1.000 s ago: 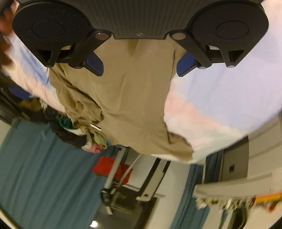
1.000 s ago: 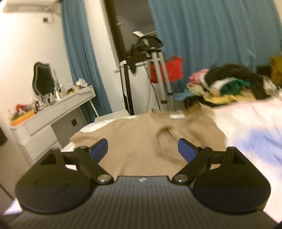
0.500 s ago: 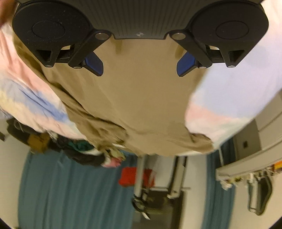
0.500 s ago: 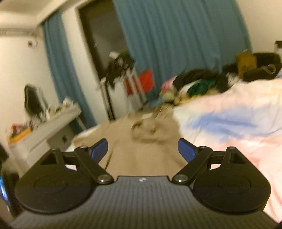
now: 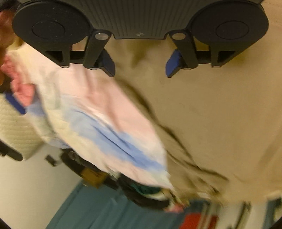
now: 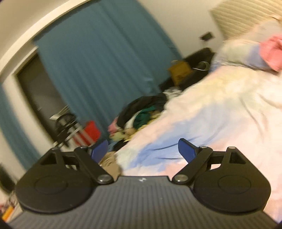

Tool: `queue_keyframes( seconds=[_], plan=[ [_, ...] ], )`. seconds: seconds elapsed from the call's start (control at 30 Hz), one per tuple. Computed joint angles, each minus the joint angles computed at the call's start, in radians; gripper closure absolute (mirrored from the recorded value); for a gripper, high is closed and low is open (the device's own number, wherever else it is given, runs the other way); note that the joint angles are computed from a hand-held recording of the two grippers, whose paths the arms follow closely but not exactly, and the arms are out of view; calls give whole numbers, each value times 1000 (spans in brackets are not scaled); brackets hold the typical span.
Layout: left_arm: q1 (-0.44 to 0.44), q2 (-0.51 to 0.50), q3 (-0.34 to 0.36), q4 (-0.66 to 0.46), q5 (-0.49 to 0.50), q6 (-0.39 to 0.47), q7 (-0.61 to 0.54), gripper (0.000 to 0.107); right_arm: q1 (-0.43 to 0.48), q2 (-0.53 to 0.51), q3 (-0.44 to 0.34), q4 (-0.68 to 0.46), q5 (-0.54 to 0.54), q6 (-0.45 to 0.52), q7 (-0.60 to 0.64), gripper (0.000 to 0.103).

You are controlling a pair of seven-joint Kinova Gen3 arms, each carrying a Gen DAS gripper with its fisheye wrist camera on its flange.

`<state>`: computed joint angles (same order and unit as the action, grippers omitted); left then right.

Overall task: Fold clothes
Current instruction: 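Move the left gripper to the shirt's other side edge and grasp it, then fold the held side edge over the middle with the left gripper and release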

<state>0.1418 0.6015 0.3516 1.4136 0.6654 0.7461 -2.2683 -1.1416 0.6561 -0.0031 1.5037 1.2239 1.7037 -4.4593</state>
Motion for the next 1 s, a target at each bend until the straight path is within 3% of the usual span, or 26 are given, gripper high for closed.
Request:
queue_keyframes(
  seconds=[0.1, 0.27, 0.4, 0.47, 0.6, 0.77, 0.9, 1.0],
  plan=[
    [26, 65, 14, -61, -1, 74, 23, 56, -1, 9, 5, 4, -34, 18, -65, 14],
    [119, 92, -28, -99, -100, 74, 59, 59, 23, 11, -2, 31, -55, -4, -131, 14],
    [206, 93, -76, -111, -217, 33, 121, 89, 41, 29, 0, -2, -47, -21, -33, 14],
    [203, 95, -73, -111, -234, 26, 148, 99, 30, 43, 7, -21, -36, -15, 17, 14],
    [114, 89, -19, -127, -190, 86, 126, 102, 24, 44, 19, -24, -34, -24, 30, 14],
    [-62, 77, 28, -163, -34, 244, 42, 102, 6, 66, 35, -71, -39, 25, 86, 14],
    [-168, 79, -7, -200, 67, 362, 36, 102, -1, 81, 43, -101, -17, 22, 155, 14],
    [-208, 88, -50, -216, 85, 395, 43, 102, 8, 77, 42, -110, -3, -21, 210, 14]
  ],
)
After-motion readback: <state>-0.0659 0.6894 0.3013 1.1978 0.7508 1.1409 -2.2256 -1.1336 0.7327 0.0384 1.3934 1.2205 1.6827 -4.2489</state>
